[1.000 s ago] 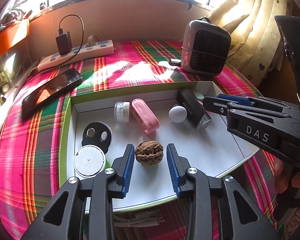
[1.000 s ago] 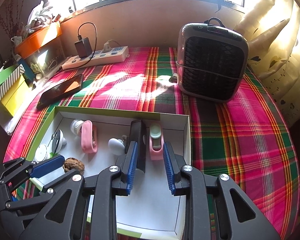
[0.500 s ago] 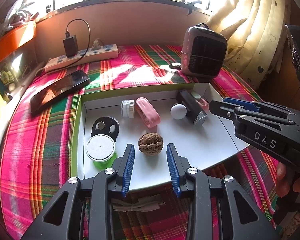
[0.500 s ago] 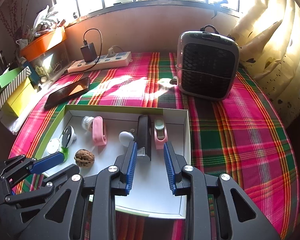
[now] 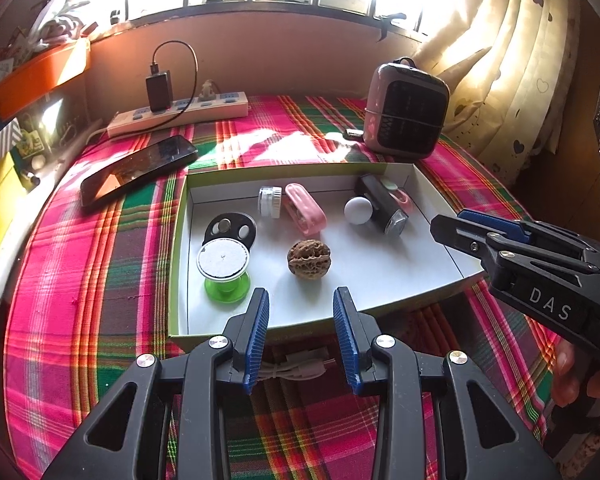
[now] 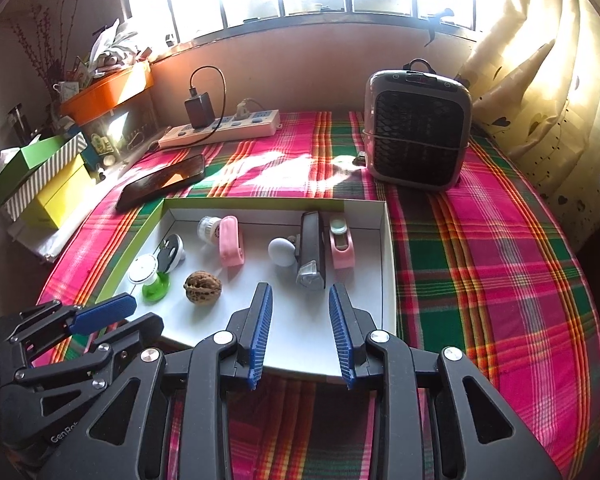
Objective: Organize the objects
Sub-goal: 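Withdraw both tools from the box toward the cable and second walnut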
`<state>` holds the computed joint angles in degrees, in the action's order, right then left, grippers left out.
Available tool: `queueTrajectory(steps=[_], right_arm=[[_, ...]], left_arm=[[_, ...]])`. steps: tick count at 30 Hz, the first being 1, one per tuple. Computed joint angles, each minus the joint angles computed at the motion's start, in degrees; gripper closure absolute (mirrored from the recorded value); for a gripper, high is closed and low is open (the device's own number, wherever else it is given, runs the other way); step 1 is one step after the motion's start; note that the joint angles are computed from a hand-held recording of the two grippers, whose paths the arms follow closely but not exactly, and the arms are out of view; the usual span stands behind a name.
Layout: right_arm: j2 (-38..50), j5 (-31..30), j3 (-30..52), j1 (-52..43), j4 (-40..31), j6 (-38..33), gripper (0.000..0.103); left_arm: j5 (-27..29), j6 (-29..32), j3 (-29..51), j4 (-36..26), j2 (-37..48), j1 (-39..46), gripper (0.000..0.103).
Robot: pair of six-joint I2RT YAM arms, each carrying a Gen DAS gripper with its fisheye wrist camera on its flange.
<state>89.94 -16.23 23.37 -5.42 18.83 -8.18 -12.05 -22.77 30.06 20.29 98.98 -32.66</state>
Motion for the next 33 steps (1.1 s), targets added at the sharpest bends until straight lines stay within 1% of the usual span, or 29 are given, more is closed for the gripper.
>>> queueTrajectory(steps=[11,17,18,24,28,33], right_arm=[[-3.3,-2.5,-5.0,-1.5,1.7,-1.0,0.067],[-2.6,-3.2,-7.1,-1.3,3.6,-2.0,0.065],[-2.3,-3.3,-7.3,-1.3,3.8,-2.0,0.064],[-1.2,-3.2,-9.5,-0.4,6.7,-3.0,0.062],[-0.1,-4.7,-10.0,-0.8,7.5,-3.0,0.060],[1.5,-4.7,-9.8,-0.6,8.0,-3.4,0.059]], left_arm=[[0.9,-0.9,-5.7,3.9,-3.6,0.5,0.071],[1.9,-1.5,-8.7,6.2,-4.3,1.0,0.068],[2.1,-1.4,-9.1,6.6,-4.2,1.2,0.068],[3.8,-1.8,-11.0,9.6,-2.3,1.6,0.064],[4.3,-2.1,-11.1,10.0,-0.8,1.9,0.063],[5.0,-1.8,-11.0,10.8,0.3,2.4,0.062]])
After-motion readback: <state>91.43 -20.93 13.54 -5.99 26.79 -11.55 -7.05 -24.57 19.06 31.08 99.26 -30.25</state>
